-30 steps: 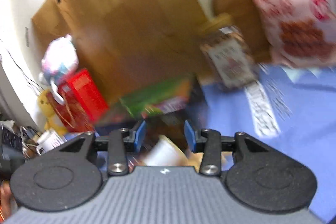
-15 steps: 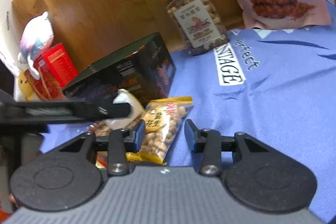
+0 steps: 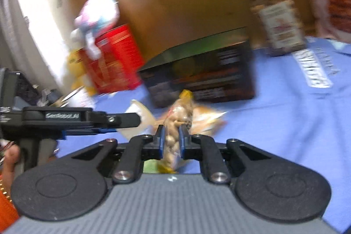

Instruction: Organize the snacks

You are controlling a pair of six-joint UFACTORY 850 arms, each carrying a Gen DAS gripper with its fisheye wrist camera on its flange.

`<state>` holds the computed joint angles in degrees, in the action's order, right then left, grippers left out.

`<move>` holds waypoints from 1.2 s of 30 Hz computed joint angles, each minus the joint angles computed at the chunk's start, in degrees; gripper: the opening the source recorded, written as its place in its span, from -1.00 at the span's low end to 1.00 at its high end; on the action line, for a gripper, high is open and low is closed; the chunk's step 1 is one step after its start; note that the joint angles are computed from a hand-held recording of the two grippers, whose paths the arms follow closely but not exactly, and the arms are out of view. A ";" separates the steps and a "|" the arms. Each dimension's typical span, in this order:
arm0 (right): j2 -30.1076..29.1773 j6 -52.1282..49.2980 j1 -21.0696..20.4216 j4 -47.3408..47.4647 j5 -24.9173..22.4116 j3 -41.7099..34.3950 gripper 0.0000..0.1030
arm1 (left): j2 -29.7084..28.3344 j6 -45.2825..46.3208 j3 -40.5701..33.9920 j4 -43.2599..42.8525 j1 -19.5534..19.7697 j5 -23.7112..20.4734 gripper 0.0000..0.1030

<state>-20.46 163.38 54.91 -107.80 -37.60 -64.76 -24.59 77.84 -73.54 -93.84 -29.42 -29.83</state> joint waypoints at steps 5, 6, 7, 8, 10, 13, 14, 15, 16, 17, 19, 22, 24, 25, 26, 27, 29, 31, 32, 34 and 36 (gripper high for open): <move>-3.30 -9.46 -0.21 7.79 2.58 -4.81 -0.48 | 0.53 -0.12 2.09 -2.08 2.57 -3.69 -0.36; -3.78 -11.83 -0.07 10.55 1.88 -5.58 -0.28 | 0.35 -0.48 1.97 -1.69 2.50 -2.73 -0.36; -4.00 -12.46 0.33 11.75 0.15 -5.93 -0.18 | 0.08 -0.96 1.83 -1.27 2.56 -2.27 -0.35; -4.12 -12.11 0.99 11.75 -2.66 -6.01 -0.17 | -0.41 -1.82 1.51 -0.63 2.75 -2.55 -0.35; -3.92 -12.14 1.98 10.26 -6.30 -6.09 -0.17 | -1.23 -3.10 1.23 0.06 2.98 -3.26 -0.35; -3.86 -14.79 2.31 8.61 -5.85 -6.76 -0.17 | -2.06 -5.86 0.67 1.60 3.12 -2.56 -0.29; -4.40 -17.35 2.31 9.92 -5.48 -7.67 -0.17 | -2.05 -6.16 0.71 1.26 3.26 -2.86 -0.27; -4.77 -19.40 2.25 11.35 -5.31 -8.23 -0.17 | -1.81 -6.92 0.80 1.61 3.31 -2.53 -0.22; -5.27 -21.19 2.21 13.03 -5.21 -8.84 -0.16 | -1.18 -6.59 1.26 1.30 3.22 -1.35 -0.15; -5.62 -21.84 2.09 14.30 -4.86 -9.06 -0.16 | -0.31 -5.42 1.89 0.46 3.09 0.07 -0.03; -5.65 -20.53 1.93 15.18 -3.98 -8.41 -0.16 | 1.40 -1.96 3.07 -2.25 3.05 1.61 -0.02; -5.09 -17.69 2.14 15.12 -3.54 -6.71 -0.14 | 2.90 2.75 3.22 -6.10 3.02 1.27 -0.02; -4.85 -16.59 2.30 15.19 -2.97 -5.85 -0.13 | 2.29 2.43 1.28 -4.03 2.40 0.04 -0.02; -4.78 -15.62 2.39 14.79 -2.64 -5.47 -0.13 | 1.53 0.75 -0.19 -1.63 1.90 -0.80 -0.02; -4.51 -14.01 2.33 13.76 -2.03 -4.85 -0.13 | 0.63 -1.24 -1.63 0.73 1.44 -1.75 -0.02; -4.24 -12.30 2.17 12.64 -1.50 -4.30 -0.14 | -0.54 -3.90 -3.30 3.66 0.90 -3.12 0.00; -3.68 -9.86 1.49 10.92 0.22 -3.50 -0.15 | -2.58 -9.61 -6.15 9.65 -0.53 -4.04 0.15; -3.08 -7.30 1.02 9.05 1.08 -2.69 -0.15 | -3.56 -14.30 -7.66 15.60 -2.46 -1.41 0.35; -2.89 -7.05 0.97 8.85 1.10 -2.58 -0.14 | -3.91 -16.60 -8.09 18.74 -3.43 0.22 0.51; -2.79 -6.84 1.07 8.32 0.78 -2.50 -0.13 | -4.49 -18.27 -8.40 21.45 -4.26 0.19 0.57; -2.47 -4.85 0.85 5.77 1.84 -1.83 -0.17 | -4.90 -19.09 -8.49 24.17 -5.24 1.25 0.55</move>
<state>-22.93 158.53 55.76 -102.02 -35.76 -66.59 -29.49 58.76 -82.03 -69.67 -34.66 -28.58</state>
